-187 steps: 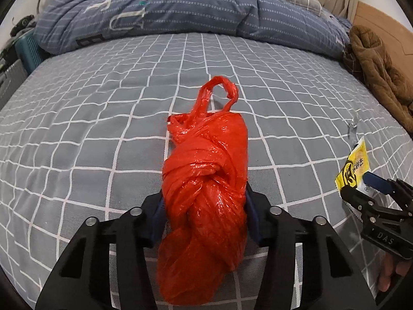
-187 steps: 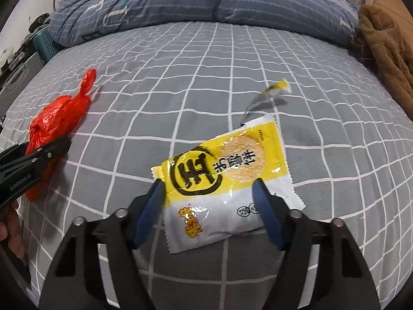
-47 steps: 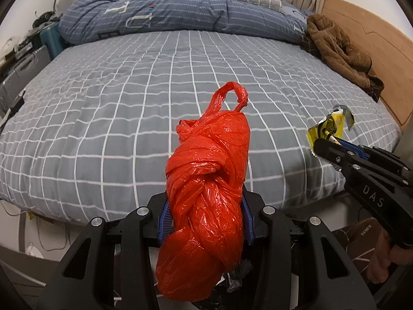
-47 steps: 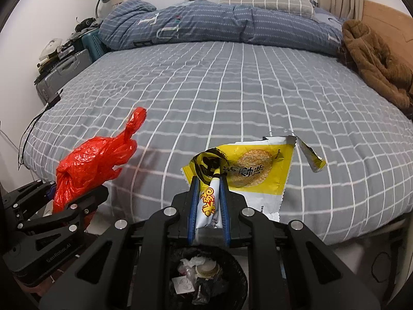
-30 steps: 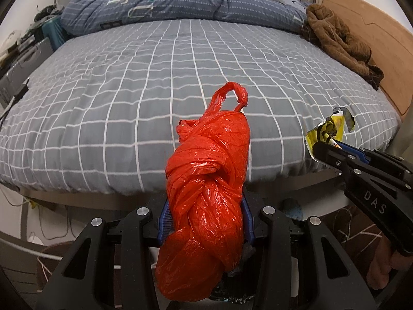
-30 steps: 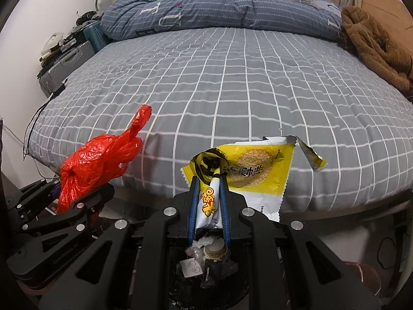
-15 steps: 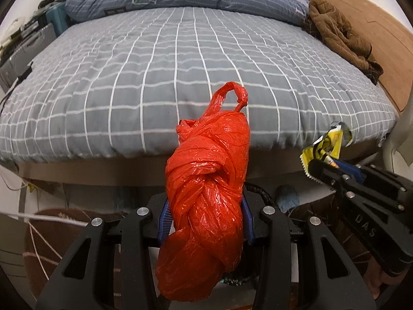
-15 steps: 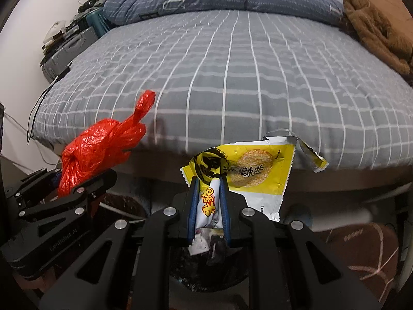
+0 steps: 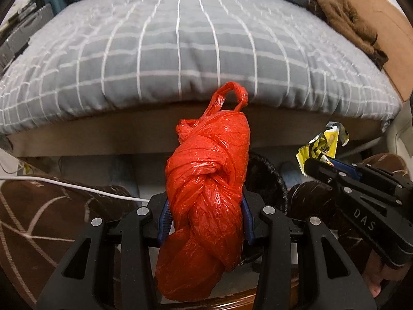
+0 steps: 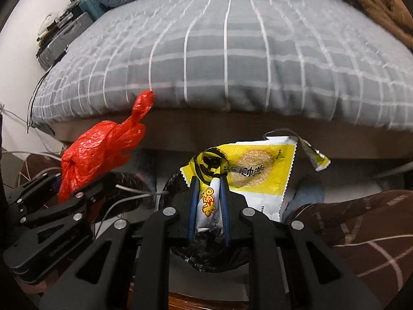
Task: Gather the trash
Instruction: 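Lift the red bag and yellow wrapper and carry them over the bin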
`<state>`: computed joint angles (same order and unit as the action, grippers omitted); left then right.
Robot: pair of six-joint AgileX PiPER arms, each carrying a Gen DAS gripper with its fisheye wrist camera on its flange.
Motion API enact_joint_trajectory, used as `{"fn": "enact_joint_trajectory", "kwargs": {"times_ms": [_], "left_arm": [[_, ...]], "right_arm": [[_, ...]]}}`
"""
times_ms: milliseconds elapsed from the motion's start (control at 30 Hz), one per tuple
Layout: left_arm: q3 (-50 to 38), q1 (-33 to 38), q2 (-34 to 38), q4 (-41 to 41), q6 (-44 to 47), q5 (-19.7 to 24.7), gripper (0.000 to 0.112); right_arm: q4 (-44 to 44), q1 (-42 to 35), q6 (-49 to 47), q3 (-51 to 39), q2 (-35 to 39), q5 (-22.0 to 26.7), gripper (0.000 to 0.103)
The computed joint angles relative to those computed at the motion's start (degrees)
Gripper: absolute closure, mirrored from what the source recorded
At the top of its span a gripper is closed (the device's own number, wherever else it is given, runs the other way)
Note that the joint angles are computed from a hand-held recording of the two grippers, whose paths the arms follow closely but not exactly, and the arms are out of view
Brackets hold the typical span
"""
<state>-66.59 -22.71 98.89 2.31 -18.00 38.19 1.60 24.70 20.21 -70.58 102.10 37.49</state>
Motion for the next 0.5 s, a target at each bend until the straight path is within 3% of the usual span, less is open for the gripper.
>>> {"fn": "enact_joint_trajectory", "kwargs": {"times_ms": [333,500], "left_arm": [[-5.31,1.51,11.08,-4.49,5.37,0.57,0.07],[-7.31,2.59,14.07,-5.32,6.23,1.5,0.07]], "right_arm": [[4.56,-2.25,-5.1,-4.39,9.93,1.59,0.086],[6.11,-3.05,-6.23,-8.96,15.15,3.86,0.08]]}}
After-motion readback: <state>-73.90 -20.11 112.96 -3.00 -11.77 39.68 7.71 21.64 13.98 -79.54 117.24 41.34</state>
